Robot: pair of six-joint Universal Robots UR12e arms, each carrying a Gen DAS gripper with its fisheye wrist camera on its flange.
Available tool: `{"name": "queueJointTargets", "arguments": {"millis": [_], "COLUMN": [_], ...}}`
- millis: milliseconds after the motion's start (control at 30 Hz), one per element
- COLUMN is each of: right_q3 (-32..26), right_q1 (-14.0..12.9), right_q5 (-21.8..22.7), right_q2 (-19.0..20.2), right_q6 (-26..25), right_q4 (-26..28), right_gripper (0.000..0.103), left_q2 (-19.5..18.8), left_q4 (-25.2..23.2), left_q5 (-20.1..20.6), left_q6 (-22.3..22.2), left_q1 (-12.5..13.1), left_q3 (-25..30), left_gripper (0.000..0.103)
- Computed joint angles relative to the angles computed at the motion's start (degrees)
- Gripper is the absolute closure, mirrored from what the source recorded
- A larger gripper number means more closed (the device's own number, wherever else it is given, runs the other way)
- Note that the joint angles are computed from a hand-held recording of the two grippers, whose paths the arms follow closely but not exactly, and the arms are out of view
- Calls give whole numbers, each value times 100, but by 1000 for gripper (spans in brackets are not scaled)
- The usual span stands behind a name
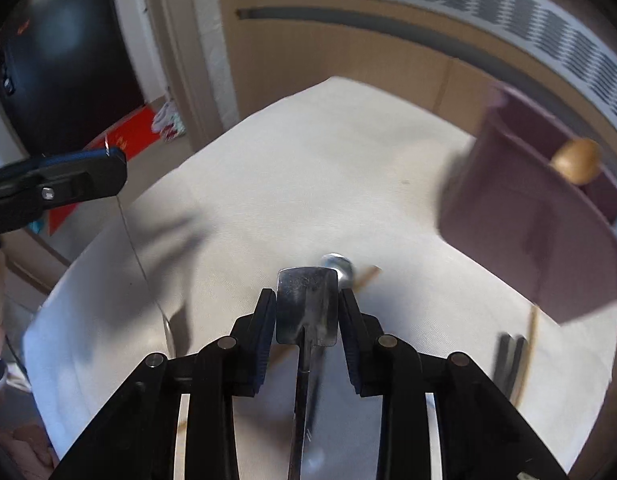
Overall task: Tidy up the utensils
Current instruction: 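Grasp the metal spatula-spoon with the right tool while the left tool holds the smiley spoon, then lift both held utensils and drop them into the maroon caddy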
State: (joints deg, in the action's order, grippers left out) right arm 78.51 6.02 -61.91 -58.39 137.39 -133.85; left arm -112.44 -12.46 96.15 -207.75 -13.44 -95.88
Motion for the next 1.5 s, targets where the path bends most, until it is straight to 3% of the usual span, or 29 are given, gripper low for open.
{"name": "queueJointTargets", "arguments": {"millis": [233, 500, 633, 767, 867, 1000, 1067, 1167, 1500], "right_q3": [740, 1055, 852, 444, -10, -588, -843, -1113, -1789], "right_q1": [-492, -835, -948, -1052, -1058, -1026, -983, -886, -645], "right_q5": [166, 321, 588, 899, 848, 782, 649, 470, 204], "right_q2": [-499, -660, -598, -491, -286, 75, 238, 402, 1090], "right_q6": [674, 1041, 1422, 2086, 2661, 3424, 3563, 3508, 3732], "right_q4": [-1058, -1933, -2301, -3454, -4316, -5095, -5113, -4695, -4308], "right_gripper": [74, 74, 74, 74, 74, 74, 74, 74, 74], "left_q2": [-140, -377, -467, -610, -837, -1149, -1312, -1494, -1717], "left_q4": [-146, -400, -440, -35, 370, 400, 327, 138, -212], "left_q5": [101, 338, 388, 562, 784, 825, 879, 843, 536], "left_q6": [318, 803, 1137, 1740, 2274, 2544, 2562, 2424, 1969], "left_q1": [-269, -592, -658, -691, -726, -681, -643, -559, -295], "left_q3": [380, 1037, 1440, 2027, 2575, 3202, 3468, 3711, 3633], "left_gripper": [85, 85, 85, 85, 85, 85, 85, 85, 85]}}
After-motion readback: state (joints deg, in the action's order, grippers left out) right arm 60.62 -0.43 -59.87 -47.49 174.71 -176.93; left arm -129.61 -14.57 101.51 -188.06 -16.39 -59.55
